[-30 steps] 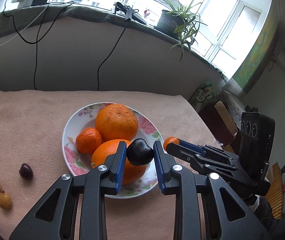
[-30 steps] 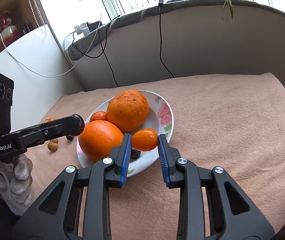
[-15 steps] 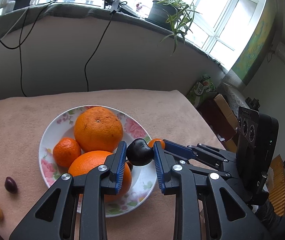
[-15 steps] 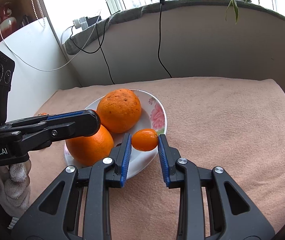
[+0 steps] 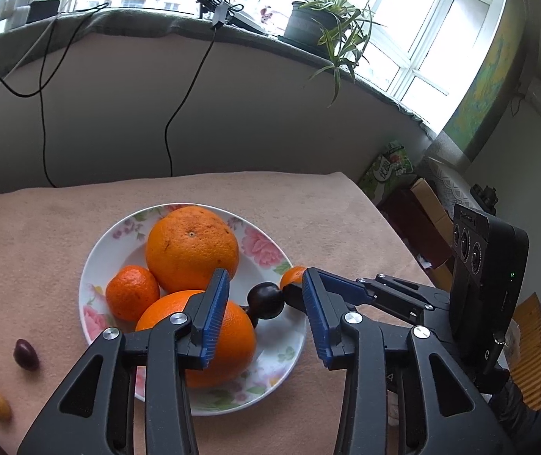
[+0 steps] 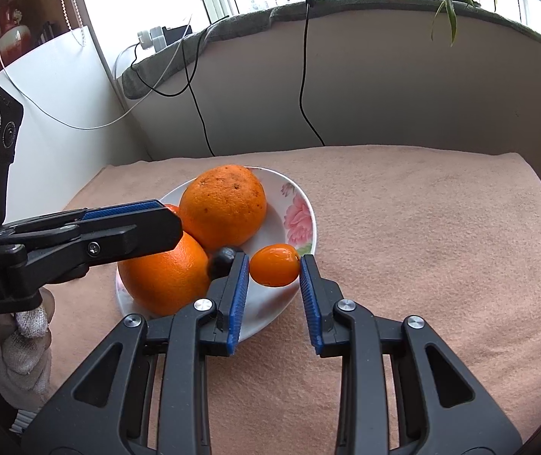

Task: Organize fruits
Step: 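Carry the cherry and small tangerine over the plate and open both grippers, then withdraw both grippers from the plate toward the small brown fruits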

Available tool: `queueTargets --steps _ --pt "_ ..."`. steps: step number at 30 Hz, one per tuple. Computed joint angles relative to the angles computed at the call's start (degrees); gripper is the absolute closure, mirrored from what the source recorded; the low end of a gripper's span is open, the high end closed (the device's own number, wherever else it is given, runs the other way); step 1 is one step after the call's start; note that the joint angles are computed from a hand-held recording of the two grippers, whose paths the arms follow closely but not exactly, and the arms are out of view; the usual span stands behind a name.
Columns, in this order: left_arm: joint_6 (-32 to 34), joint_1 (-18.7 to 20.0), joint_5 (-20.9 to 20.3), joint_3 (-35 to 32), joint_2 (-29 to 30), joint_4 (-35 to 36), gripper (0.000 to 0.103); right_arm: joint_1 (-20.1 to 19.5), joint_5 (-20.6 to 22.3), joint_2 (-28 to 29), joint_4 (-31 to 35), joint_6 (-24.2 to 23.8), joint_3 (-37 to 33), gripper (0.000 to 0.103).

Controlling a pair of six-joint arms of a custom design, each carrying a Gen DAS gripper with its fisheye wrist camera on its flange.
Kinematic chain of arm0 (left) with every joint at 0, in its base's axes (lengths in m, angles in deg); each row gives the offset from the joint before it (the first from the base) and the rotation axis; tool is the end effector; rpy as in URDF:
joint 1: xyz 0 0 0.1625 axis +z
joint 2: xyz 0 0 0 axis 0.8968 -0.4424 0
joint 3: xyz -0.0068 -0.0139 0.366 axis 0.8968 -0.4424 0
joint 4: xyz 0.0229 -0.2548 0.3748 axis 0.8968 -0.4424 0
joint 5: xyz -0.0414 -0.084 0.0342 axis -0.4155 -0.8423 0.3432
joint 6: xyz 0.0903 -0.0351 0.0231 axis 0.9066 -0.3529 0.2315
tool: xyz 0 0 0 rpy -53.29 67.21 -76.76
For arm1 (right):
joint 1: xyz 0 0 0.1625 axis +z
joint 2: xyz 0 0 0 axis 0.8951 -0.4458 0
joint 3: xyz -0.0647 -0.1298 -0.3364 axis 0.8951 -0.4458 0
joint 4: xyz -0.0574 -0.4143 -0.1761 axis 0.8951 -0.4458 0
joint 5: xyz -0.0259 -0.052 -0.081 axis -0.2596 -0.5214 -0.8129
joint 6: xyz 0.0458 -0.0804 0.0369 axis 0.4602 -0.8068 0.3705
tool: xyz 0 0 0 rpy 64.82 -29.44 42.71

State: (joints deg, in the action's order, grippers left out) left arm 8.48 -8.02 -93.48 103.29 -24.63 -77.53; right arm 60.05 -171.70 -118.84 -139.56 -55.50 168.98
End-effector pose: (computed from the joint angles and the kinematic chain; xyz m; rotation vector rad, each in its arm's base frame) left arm -0.0985 -0.4145 0.3010 1.0914 2.7709 -0.5440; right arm 0.3139 -0.3529 0.0315 0.3070 -2.4466 1.0435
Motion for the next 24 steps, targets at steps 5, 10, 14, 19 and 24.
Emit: queueTargets --steps 5,10,14,19,24 --pt "0.5 -0.5 1.0 0.4 -0.6 -0.4 0.059 0.6 -1.1 0.4 -1.1 -0.4 -0.2 0.046" --pt "0.4 -0.9 1.8 0.8 -1.4 -1.1 0.049 1.5 -2.5 0.6 -1.2 -0.5 -0.4 0.035" --pt "0.8 -2.0 3.6 1.7 -2.8 -1.8 0.036 2.2 -3.4 0.7 -1.1 -0.2 -0.4 0.026" --pt "1.1 -3.4 6.2 2.9 -4.7 -2.8 0.029 2.9 -4.0 0.7 0.0 0.9 -0.6 0.026" --pt "1.4 -5.1 9.1 4.4 -7.1 -2.7 0.024 3.5 -4.2 0.8 0.1 2.4 -0.6 0.026"
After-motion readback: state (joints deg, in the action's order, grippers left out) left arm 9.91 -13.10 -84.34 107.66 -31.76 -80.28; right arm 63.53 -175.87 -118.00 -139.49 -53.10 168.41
